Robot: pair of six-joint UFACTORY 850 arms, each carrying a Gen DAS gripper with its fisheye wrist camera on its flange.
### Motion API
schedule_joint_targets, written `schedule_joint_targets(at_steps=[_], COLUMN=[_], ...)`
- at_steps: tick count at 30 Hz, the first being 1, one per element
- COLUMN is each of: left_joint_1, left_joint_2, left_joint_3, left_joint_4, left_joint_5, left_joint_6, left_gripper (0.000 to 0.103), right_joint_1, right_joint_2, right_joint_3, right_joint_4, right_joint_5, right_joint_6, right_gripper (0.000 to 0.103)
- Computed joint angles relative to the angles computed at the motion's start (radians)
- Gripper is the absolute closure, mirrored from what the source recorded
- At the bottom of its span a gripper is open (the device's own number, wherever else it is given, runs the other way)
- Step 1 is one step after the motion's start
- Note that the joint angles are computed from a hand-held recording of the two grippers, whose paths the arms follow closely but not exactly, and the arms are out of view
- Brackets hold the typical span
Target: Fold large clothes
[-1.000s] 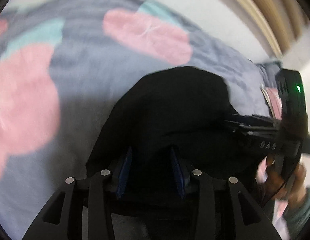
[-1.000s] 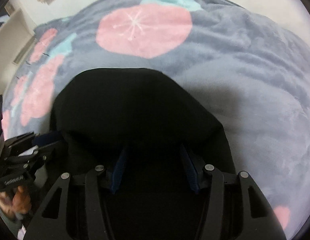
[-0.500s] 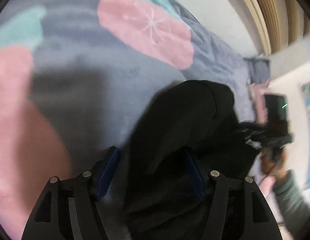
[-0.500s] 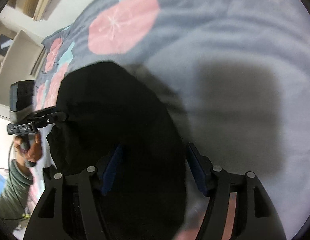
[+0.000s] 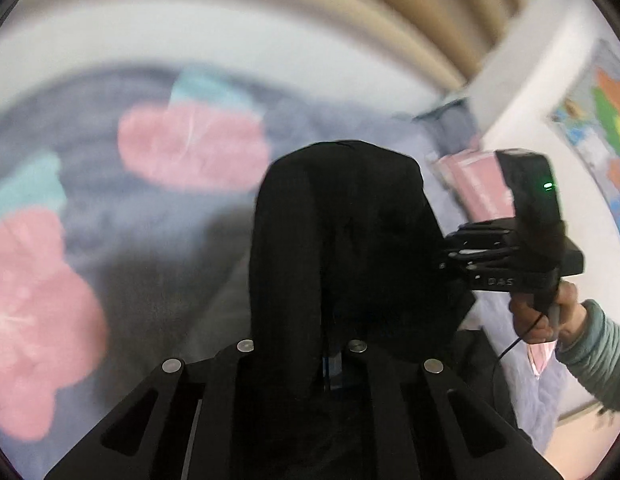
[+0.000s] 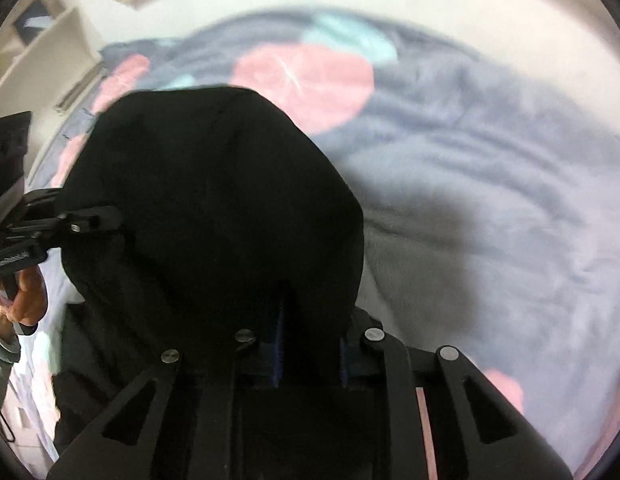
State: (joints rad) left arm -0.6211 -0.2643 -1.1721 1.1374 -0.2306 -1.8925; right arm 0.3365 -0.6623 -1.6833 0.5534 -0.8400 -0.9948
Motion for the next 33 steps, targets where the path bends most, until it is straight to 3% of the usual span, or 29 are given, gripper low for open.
schedule_joint_targets(at_steps=[5,10,14,17,22,29,33], left_joint_1=[-0.179,-0.374,-0.465,-0.516,-0.568,-0.59,-0.584], left_joint_2=[0.105,0.109,0.051,-0.001,-0.042,0.055,0.111], left_joint_3=[0.015,-0.024,-0.052,-0.035,0.028,0.022,-0.002], left_joint_4=[0.037,-0.044,-0.14,-0.196,-0.401,-0.46,-0.36], left_joint_5=[-0.202,-0.431,-0.462,-0.465,-0.373,-0.477,-0.551], left_joint_6=[-0.053,-0.011,-0.038,-0.141,-0.155,-0.079,-0.144], left_gripper=[0.09,0.089,0.088,0.084,0.084,0.084,0.084], right_joint_1=[-0.069,-0.121,-0.15,-0.194,-0.238,-0.29,-0.259], right_joint_2=[0.287,0.554,0.706,0.733,0.706,0.75,0.771], right_joint_3=[0.275,0.525,0.717,0.816,0.905,0.874,0.791], right_joint_4=[0.143,0.177,0.105,0.054,-0.054,-0.086,-0.031], right_joint_5=[0.028,0.054,0.123,0.091,0.005,-0.043,-0.075], right_joint_6=[-0.157,-0.244,-0.19,-0.075,0.1,0.117,0.089], right_gripper=[0.081,0.081,0.081,0.081,0.08,0.074,0.072])
